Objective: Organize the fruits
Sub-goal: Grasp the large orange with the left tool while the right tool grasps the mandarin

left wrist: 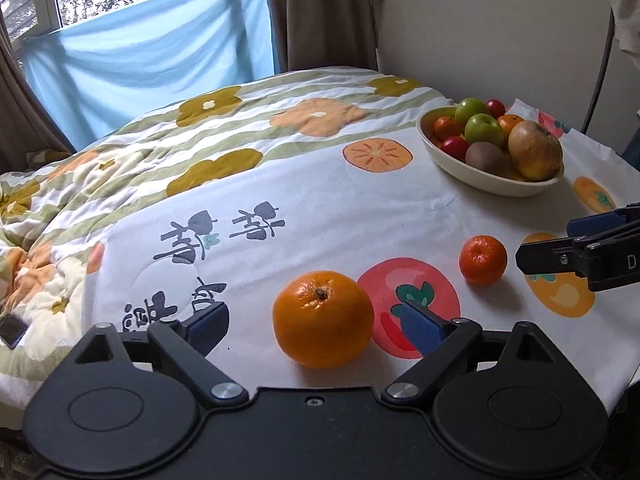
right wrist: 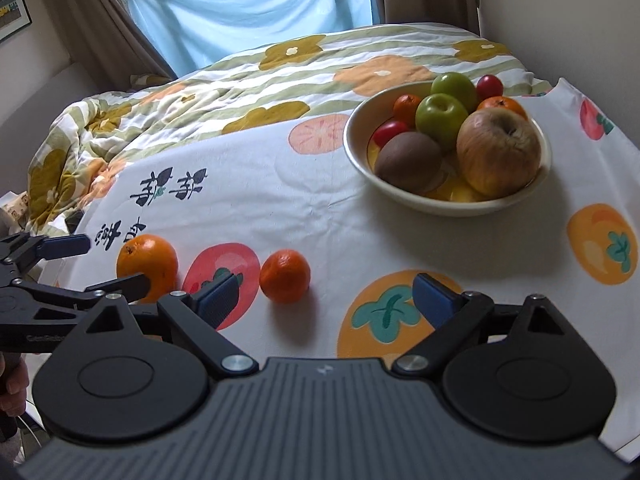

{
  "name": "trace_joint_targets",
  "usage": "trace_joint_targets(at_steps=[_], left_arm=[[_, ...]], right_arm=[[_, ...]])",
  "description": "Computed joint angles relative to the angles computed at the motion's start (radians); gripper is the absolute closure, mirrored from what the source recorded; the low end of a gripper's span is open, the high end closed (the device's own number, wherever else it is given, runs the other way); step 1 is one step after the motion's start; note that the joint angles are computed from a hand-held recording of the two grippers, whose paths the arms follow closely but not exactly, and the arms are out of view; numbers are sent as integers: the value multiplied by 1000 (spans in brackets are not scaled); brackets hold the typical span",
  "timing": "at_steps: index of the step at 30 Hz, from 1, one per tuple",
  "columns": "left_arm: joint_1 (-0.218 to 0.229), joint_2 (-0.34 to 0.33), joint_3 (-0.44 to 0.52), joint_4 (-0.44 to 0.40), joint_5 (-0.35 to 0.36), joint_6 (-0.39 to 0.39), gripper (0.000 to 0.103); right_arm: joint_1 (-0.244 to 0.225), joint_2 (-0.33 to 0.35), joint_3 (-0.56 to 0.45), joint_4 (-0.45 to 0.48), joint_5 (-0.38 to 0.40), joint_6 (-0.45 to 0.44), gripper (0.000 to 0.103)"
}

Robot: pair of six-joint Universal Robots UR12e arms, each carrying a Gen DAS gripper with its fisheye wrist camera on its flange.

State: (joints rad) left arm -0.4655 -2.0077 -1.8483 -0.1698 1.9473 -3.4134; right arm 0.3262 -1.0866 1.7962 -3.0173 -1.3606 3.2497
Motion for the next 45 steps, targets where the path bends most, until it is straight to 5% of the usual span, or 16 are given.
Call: trace_joint_targets(at_steps=[9, 11, 12, 20, 40, 43, 45], left_arm=[[19, -22, 2, 6, -47, 42, 17], [23, -25, 2, 11, -63, 48, 24], [26, -25, 3, 8, -74, 52, 36], [16, -19, -3, 1, -52, 80, 37], [-1, 17, -33, -66, 10, -38, 37], [-5, 21, -36, -74, 26, -63, 37], [-9, 25, -38, -74, 36, -82, 37]], right_arm=[[15, 22, -7, -11, -8, 7, 0], [17, 26, -10, -11, -8, 11, 0], [18, 28, -12, -10, -9, 13, 0], [29, 39, -28, 11, -23, 9, 14], [29, 63, -56, 13, -3, -47, 32], [27, 64, -60, 18, 17, -77, 52], [29, 62, -62, 21, 11, -90, 52]])
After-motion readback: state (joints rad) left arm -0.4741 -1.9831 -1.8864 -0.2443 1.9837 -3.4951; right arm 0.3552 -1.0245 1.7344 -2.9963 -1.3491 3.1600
